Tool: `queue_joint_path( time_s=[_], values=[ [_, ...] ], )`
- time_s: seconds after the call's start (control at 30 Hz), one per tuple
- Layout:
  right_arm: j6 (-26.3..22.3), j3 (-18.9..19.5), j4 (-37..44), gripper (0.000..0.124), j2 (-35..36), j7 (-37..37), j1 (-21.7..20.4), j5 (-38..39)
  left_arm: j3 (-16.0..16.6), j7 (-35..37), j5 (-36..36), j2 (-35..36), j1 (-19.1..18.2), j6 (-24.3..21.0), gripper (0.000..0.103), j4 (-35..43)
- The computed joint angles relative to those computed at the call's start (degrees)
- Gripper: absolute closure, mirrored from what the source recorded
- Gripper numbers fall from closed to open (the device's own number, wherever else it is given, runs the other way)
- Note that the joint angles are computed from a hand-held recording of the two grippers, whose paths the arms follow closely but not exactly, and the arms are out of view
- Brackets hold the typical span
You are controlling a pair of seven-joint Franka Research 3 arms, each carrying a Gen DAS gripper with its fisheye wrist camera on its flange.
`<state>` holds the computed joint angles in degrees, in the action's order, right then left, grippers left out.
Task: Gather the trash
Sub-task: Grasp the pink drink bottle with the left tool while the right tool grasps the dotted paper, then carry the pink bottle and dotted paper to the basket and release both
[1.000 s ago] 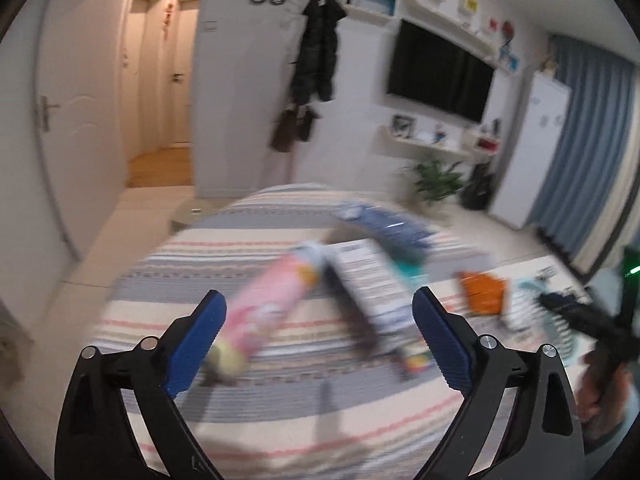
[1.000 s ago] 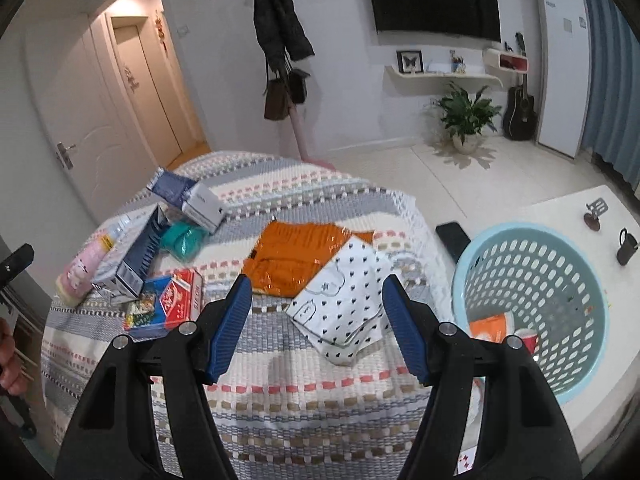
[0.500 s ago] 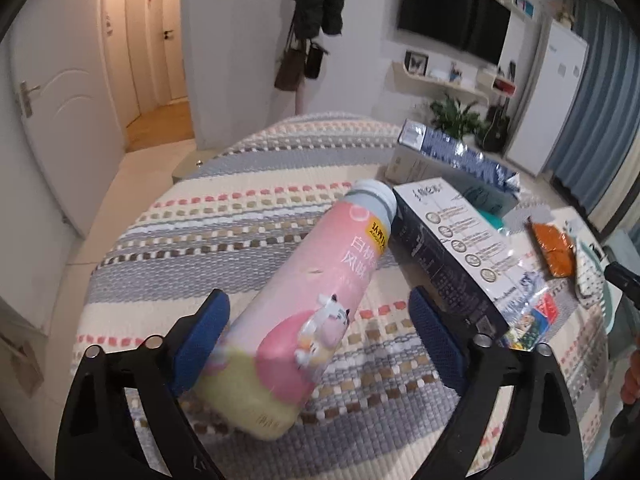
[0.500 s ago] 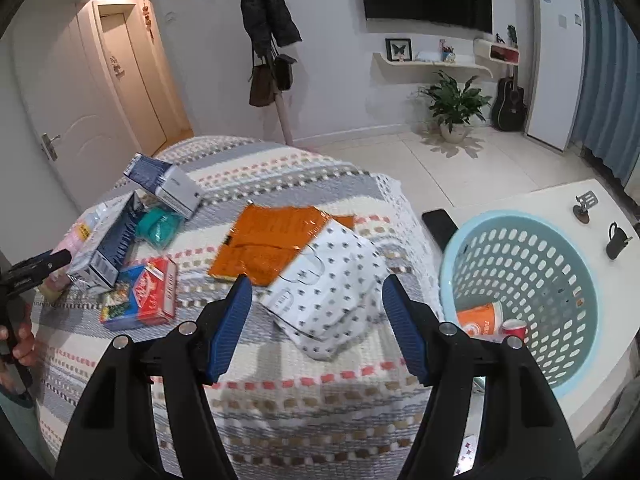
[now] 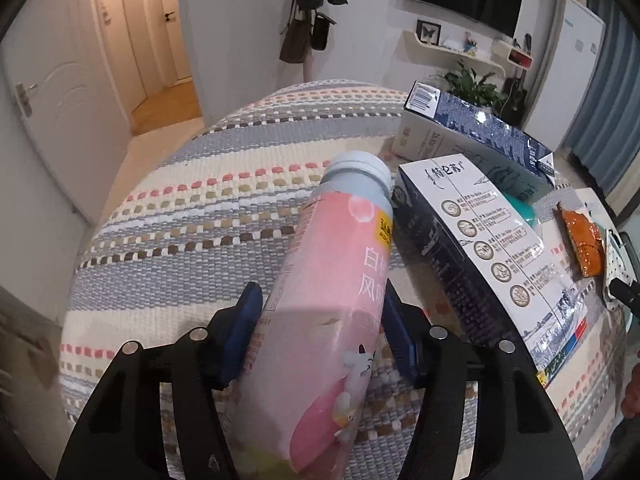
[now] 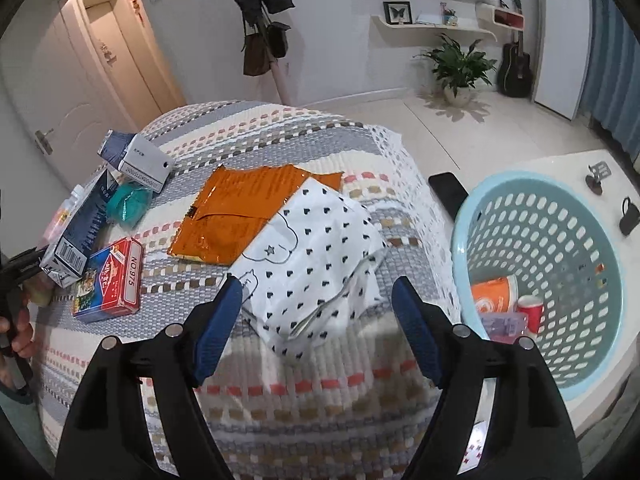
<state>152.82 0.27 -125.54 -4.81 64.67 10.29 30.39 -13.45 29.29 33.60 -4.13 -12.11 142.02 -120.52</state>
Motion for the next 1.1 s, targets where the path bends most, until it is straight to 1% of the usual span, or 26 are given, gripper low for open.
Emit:
queue_joint_path(
  time_s=[0.07,0.1,0.17,0.2,0.23,0.4,0.53,0.63,0.73,0.77,0.83,0.9,0.93,1.0,1.1],
  values=[
    [-0.1,-0.1,0.3,0.059,0.2,-1.8,0.3,1.3,-0.2,-0.6,-0.2,-0.6,-0.2,0.3,0.055,-0.6],
    [-0.3,-0.1,0.4,0.064,0.3,-2.1,0.3,1.5,-0.3,-0.9,-0.6,-1.2,-0.3,0.5,0.055,-1.2],
    [0.3,0.1,0.2,0.081,0.3,-2.5,0.4,1.2,-0.7,-2.3,-0.3,-2.3,-0.5,1.4,0.056,-2.5],
    [0.0,0.0,0.2,0.096,0.2,-3.5,0.5,2.2,-1.0,-3.2,0.1,-2.7,-0.6,1.9,0.056,-3.0],
    [-0.6,-0.2,0.4,0.101,0.2,-4.9,0.6,3.7,-1.2,-4.2,0.5,-3.4,-0.7,2.7,0.056,-4.0],
    [1.2,-0.1,-1.8,0.114,-1.9,-7.4,1.1,5.7,-2.4,-9.1,2.5,-5.6,-0.8,5.4,0.056,-6.6],
    [4.2,-0.1,-4.1,0.119,-4.6,-9.4,2.0,6.8,-3.8,-14.3,5.9,-8.8,-0.4,8.2,0.056,-9.1],
    [6.6,-0.3,-5.4,0.119,-6.6,-10.2,2.7,7.1,-5.1,-17.9,8.2,-11.0,-0.1,9.9,0.056,-10.4],
    [7.8,-0.9,-6.1,0.12,-8.2,-10.8,3.5,7.9,-7.3,-20.1,10.8,-12.1,-0.1,7.9,0.056,-9.2],
    [8.3,-1.1,-6.4,0.12,-8.8,-10.7,3.6,7.9,-7.3,-20.2,11.2,-12.3,-0.2,8.3,0.056,-9.1],
    [9.3,-1.4,-6.8,0.12,-9.7,-10.6,3.8,8.0,-8.2,-21.5,13.1,-12.6,-0.2,8.8,0.056,-8.0],
    [10.2,-2.1,-7.2,0.12,-10.7,-10.8,3.9,8.6,-9.1,-21.8,15.2,-11.9,-0.4,8.8,0.056,-5.7],
    [10.6,-2.4,-7.3,0.12,-11.1,-10.8,4.0,8.8,-9.0,-21.5,16.1,-10.9,-0.3,9.1,0.056,-4.4],
    [11.2,-3.2,-7.3,0.12,-11.7,-10.6,3.8,9.3,-10.1,-22.6,18.9,-8.7,-0.8,8.7,0.056,-0.8],
    [12.8,-4.0,-7.8,0.12,-12.7,-10.4,3.2,9.1,-10.0,-22.6,22.0,-4.1,-2.5,9.5,0.056,4.7]
  ],
)
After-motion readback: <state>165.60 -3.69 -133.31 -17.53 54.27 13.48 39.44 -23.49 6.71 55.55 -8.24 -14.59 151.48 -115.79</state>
